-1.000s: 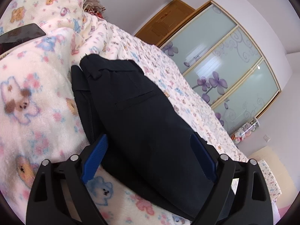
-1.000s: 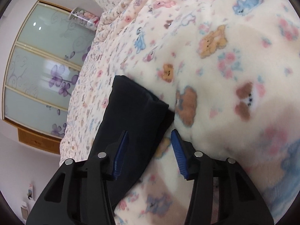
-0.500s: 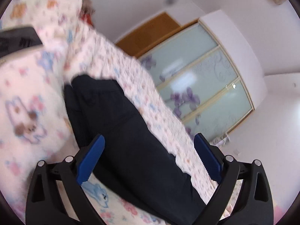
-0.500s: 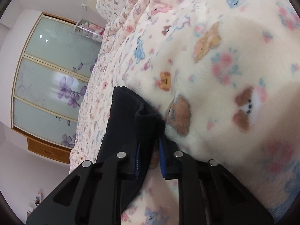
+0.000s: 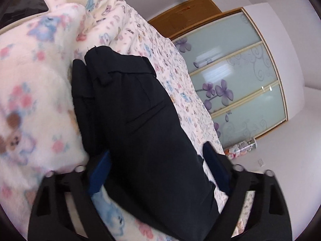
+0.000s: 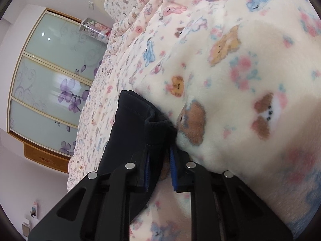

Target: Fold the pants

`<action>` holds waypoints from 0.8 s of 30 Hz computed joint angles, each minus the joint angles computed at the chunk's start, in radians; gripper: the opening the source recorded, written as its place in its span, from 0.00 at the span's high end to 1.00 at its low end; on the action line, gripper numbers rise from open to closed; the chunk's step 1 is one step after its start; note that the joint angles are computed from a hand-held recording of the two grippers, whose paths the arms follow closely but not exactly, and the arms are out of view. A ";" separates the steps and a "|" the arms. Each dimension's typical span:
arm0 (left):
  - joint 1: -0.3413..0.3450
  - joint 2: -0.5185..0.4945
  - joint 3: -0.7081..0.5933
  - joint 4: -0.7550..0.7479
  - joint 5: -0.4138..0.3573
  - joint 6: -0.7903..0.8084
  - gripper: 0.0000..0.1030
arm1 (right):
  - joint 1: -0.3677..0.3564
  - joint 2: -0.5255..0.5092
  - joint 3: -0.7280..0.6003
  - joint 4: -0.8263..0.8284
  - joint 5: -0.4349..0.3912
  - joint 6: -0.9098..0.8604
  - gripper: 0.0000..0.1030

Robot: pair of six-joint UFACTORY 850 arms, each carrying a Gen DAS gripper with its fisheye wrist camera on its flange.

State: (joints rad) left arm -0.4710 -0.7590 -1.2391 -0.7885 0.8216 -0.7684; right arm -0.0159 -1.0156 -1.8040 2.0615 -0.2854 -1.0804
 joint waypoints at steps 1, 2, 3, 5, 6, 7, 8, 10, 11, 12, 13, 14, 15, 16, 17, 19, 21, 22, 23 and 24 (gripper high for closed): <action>0.007 -0.009 0.001 0.011 0.016 -0.034 0.54 | 0.001 -0.001 -0.001 -0.001 0.004 -0.002 0.84; 0.012 -0.016 0.002 0.010 0.014 -0.060 0.67 | 0.003 -0.003 -0.006 -0.006 0.011 -0.001 0.84; 0.017 -0.021 0.002 -0.009 -0.009 -0.071 0.90 | 0.003 -0.005 -0.008 -0.003 0.014 -0.006 0.84; 0.015 -0.021 0.011 -0.011 0.005 -0.082 0.90 | 0.004 -0.009 -0.012 -0.001 0.016 -0.008 0.84; 0.001 -0.011 0.016 -0.056 0.020 -0.027 0.91 | 0.003 -0.010 -0.012 0.006 0.014 -0.011 0.84; -0.013 -0.006 0.014 -0.102 0.036 0.033 0.91 | 0.002 -0.010 -0.011 0.013 0.011 -0.015 0.84; -0.029 -0.001 0.010 -0.151 0.054 0.098 0.91 | 0.002 -0.009 -0.009 0.020 0.009 -0.019 0.84; -0.042 -0.002 -0.007 -0.229 0.050 0.197 0.91 | 0.003 -0.010 -0.009 0.014 0.010 -0.011 0.83; -0.037 -0.009 -0.017 -0.251 0.017 0.207 0.91 | 0.002 -0.011 -0.011 0.003 0.010 0.001 0.83; -0.027 -0.017 -0.027 -0.259 -0.026 0.201 0.89 | 0.001 -0.012 -0.012 -0.010 0.009 0.017 0.82; -0.013 -0.026 -0.037 -0.254 -0.078 0.198 0.85 | -0.001 -0.014 -0.016 -0.034 0.006 0.046 0.82; -0.009 -0.026 -0.037 -0.243 -0.087 0.198 0.84 | -0.003 -0.017 -0.020 -0.058 0.004 0.073 0.82; -0.012 -0.024 -0.033 -0.242 -0.073 0.200 0.81 | -0.004 -0.020 -0.024 -0.073 0.004 0.087 0.80; -0.023 -0.017 -0.026 -0.265 -0.044 0.219 0.72 | -0.004 -0.022 -0.026 -0.079 0.004 0.092 0.80; -0.033 -0.012 -0.020 -0.290 -0.016 0.230 0.64 | -0.005 -0.027 -0.032 -0.096 0.004 0.107 0.79; -0.073 -0.001 -0.009 -0.401 0.105 0.275 0.37 | -0.009 -0.031 -0.031 -0.069 -0.015 0.094 0.78; -0.110 0.000 -0.027 -0.545 0.203 0.387 0.15 | -0.021 -0.035 -0.022 -0.009 -0.066 0.069 0.77; -0.132 -0.003 -0.034 -0.576 0.286 0.441 0.13 | -0.024 -0.035 -0.015 0.019 -0.085 0.055 0.76; -0.143 -0.003 -0.036 -0.564 0.327 0.472 0.13 | -0.030 -0.037 -0.009 0.046 -0.113 0.052 0.76; -0.151 -0.001 -0.031 -0.511 0.357 0.493 0.11 | -0.031 -0.037 -0.007 0.048 -0.123 0.058 0.76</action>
State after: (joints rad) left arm -0.6216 -0.7595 -1.2702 -1.2991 1.1785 -0.2756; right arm -0.0473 -1.0524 -1.8105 2.1096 -0.4084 -1.0222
